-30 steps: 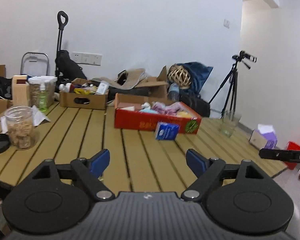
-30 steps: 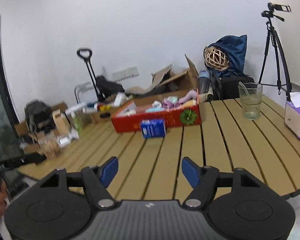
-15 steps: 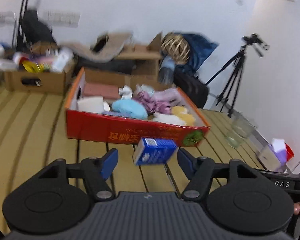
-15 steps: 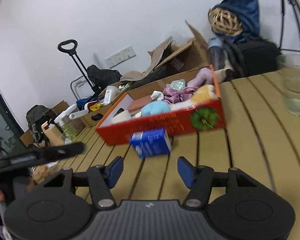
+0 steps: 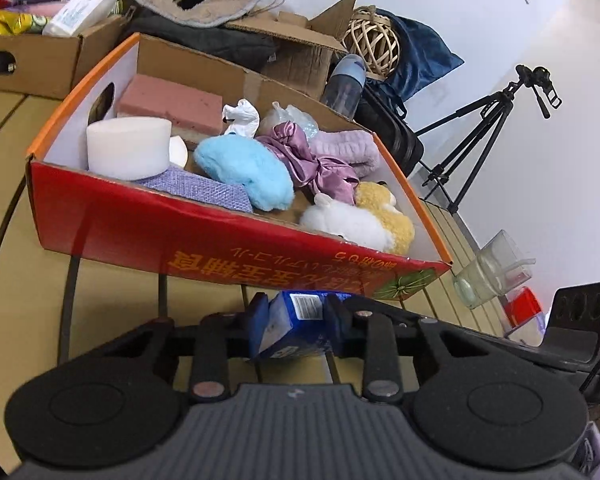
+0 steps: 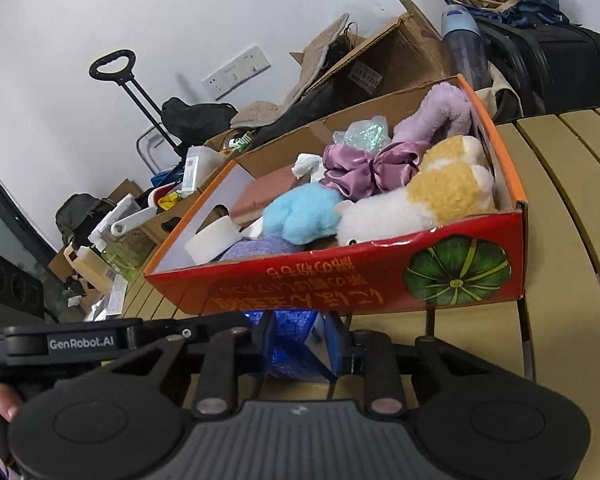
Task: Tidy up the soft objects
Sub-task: 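Close both tools on the blue milk carton, then lift the blue carton over the box and lower it inside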
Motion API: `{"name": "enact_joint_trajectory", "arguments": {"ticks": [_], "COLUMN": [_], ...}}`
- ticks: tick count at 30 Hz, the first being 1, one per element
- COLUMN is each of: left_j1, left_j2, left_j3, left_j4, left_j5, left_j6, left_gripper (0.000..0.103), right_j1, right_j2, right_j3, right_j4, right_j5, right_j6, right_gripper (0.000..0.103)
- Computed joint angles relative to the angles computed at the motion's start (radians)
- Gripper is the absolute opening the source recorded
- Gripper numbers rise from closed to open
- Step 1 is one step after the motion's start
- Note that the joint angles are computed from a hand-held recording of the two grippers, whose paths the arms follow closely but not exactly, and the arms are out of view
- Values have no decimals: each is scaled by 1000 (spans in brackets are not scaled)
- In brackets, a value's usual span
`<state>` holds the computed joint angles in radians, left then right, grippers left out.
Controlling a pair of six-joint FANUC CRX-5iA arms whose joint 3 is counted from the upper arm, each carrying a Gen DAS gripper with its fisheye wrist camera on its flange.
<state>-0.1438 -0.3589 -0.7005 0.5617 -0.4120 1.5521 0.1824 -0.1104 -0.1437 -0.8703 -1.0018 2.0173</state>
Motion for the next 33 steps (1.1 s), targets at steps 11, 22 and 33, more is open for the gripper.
{"name": "enact_joint_trajectory", "arguments": {"ticks": [11, 22, 33], "left_j1": [-66, -47, 50], "left_j2": [-116, -77, 58], "left_j3": [132, 308, 220], "left_j4": [-307, -338, -77], "left_j5": [-78, -149, -59], "left_j6": [339, 323, 59], "left_gripper": [29, 29, 29], "right_j1": [-13, 55, 123], "right_j2": [-165, -155, -5], "right_j3": [-21, 140, 151], "right_j4": [10, 133, 190], "right_j5": [21, 29, 145], "right_j6": [-81, -204, -199], "right_gripper": [21, 21, 21]}}
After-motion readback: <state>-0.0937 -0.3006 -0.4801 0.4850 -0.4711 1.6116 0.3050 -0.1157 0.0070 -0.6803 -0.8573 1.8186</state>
